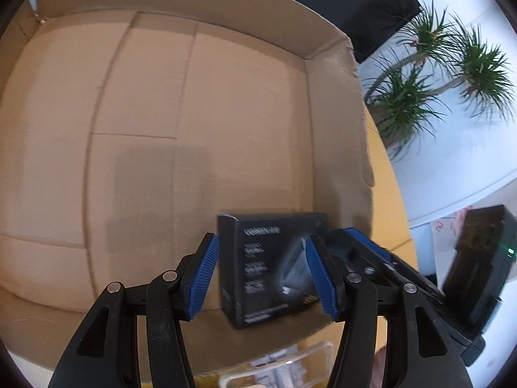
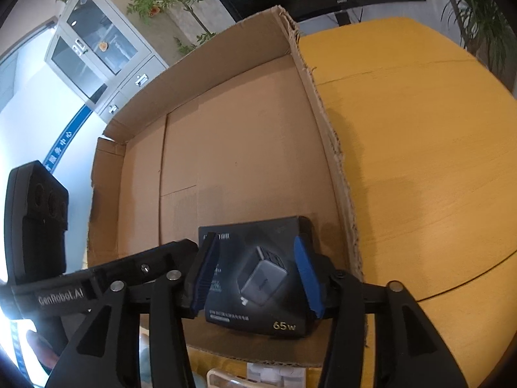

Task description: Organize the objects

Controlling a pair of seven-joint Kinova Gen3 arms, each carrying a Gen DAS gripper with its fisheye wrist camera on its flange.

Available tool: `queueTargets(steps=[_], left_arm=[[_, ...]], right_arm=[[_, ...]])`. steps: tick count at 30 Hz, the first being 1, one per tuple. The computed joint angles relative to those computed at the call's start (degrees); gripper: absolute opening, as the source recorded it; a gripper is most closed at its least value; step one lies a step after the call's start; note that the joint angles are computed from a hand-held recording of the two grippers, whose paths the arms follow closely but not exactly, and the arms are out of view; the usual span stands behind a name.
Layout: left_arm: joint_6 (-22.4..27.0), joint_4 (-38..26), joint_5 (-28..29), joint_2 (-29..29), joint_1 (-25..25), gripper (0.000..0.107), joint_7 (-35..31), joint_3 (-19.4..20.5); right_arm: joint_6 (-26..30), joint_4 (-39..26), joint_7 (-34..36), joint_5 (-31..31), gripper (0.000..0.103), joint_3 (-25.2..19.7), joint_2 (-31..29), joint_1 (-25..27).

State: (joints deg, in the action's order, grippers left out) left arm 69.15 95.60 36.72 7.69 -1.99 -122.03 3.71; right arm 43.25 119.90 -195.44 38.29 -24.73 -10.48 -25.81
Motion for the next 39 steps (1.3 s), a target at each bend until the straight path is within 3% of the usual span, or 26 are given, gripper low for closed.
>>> queueTargets(steps=[3,6,10,11,16,21,25,28,30,34,37,39], left_arm=[[-0.3,0.26,-0.32,-0.54,-0.18,0.056,-0.53,-0.2],[-1.54,1.34,-1.37,-3.18,0.27,0.063,-0.96,-0.39],[-2.65,3.31,-1.83,-8.77,0.4,0.067,-3.61,-1.87],[-2.13,3.45,-1.76,-9.79,0.39,0.073,-4.2,-2.48],[5.42,4.47,0.42,-14.44,-0.48,0.081,-12.09,-8.25],[14.13,6.75,1.38,-17.49,-3.67,0.086,-19.64,-12.21],[18.62,8.16,0.19,-18.93,-5.26,0.086,-20.95,-13.46],[19.14,9.17,-1.74,-19.95,-5.69,0.086,-19.86,-13.14],[19.37,10.12,-1.99,-19.73,-5.83,0.086,-20.17,-13.34],[19.15,12.09,-3.57,-17.87,-5.68,0.086,-18.33,-11.71],[17.98,13.21,-4.63,-17.2,-5.31,0.086,-16.59,-10.14],[16.78,13.96,-5.33,-17.4,-4.93,0.086,-15.54,-9.46]], right_arm=[[0.66,0.14,-0.83,1.93,0.068,-1.25,-1.14,0.02],[5.58,-1.62,-1.59,3.71,0.077,-3.78,-1.33,-0.42],[10.35,-4.01,0.59,3.37,0.078,-4.52,-2.51,-2.23],[11.51,-4.54,0.92,3.47,0.079,-5.0,-2.85,-2.42],[21.48,-9.23,2.8,4.75,0.079,-9.1,-3.16,-3.81],[27.3,-11.92,4.19,5.82,0.079,-11.98,-4.58,-5.5],[30.82,-14.07,4.12,8.31,0.08,-15.43,-4.13,-6.64],[27.22,-12.47,2.86,7.75,0.084,-16.2,-5.55,-6.87],[24.48,-11.21,4.98,4.46,0.084,-14.01,-6.04,-8.96],[22.6,-7.82,6.43,-1.46,0.084,-14.79,-8.12,-7.67],[15.61,0.08,1.46,-2.47,0.084,-9.45,-13.38,-14.13],[11.26,5.39,-3.2,-3.19,0.084,-8.49,-16.31,-16.07]])
